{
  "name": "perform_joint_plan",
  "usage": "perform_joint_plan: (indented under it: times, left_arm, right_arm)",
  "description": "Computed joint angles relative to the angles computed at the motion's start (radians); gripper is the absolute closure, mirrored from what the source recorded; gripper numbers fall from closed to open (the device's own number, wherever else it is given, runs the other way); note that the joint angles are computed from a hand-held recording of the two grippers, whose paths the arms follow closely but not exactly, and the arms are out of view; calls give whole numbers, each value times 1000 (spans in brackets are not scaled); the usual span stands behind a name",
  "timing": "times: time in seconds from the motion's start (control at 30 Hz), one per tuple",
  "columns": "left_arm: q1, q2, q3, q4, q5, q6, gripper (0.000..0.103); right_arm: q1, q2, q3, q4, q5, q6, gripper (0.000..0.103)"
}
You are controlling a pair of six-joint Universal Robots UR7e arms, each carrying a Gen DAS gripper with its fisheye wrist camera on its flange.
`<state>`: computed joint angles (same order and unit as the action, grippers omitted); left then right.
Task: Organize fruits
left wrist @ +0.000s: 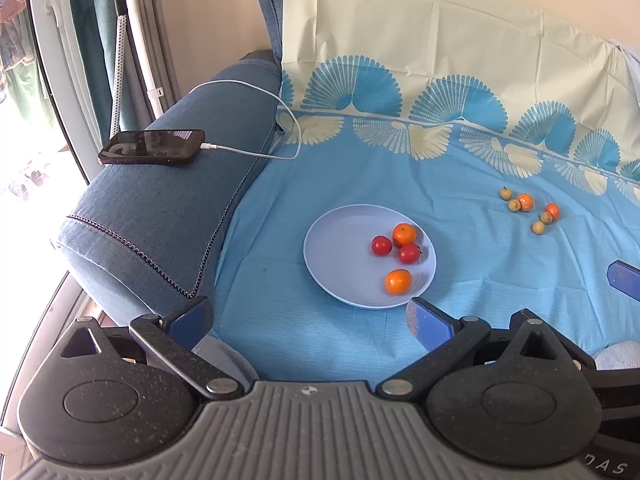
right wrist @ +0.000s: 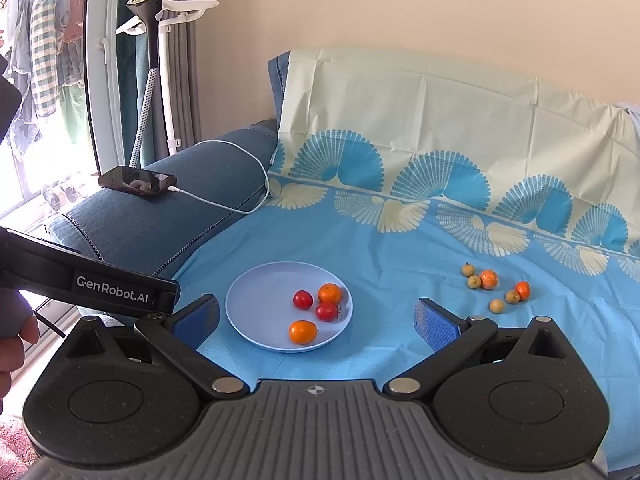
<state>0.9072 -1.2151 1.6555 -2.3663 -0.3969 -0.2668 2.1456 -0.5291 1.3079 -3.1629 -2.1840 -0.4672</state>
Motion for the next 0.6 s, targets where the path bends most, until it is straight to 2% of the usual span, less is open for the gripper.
perform_joint_plan:
  times: [0.6]
  left_arm:
    - [22, 32, -45, 75, -17, -27, 1]
  right_arm:
    - [-19, -1, -5, 41, 14, 27, 1]
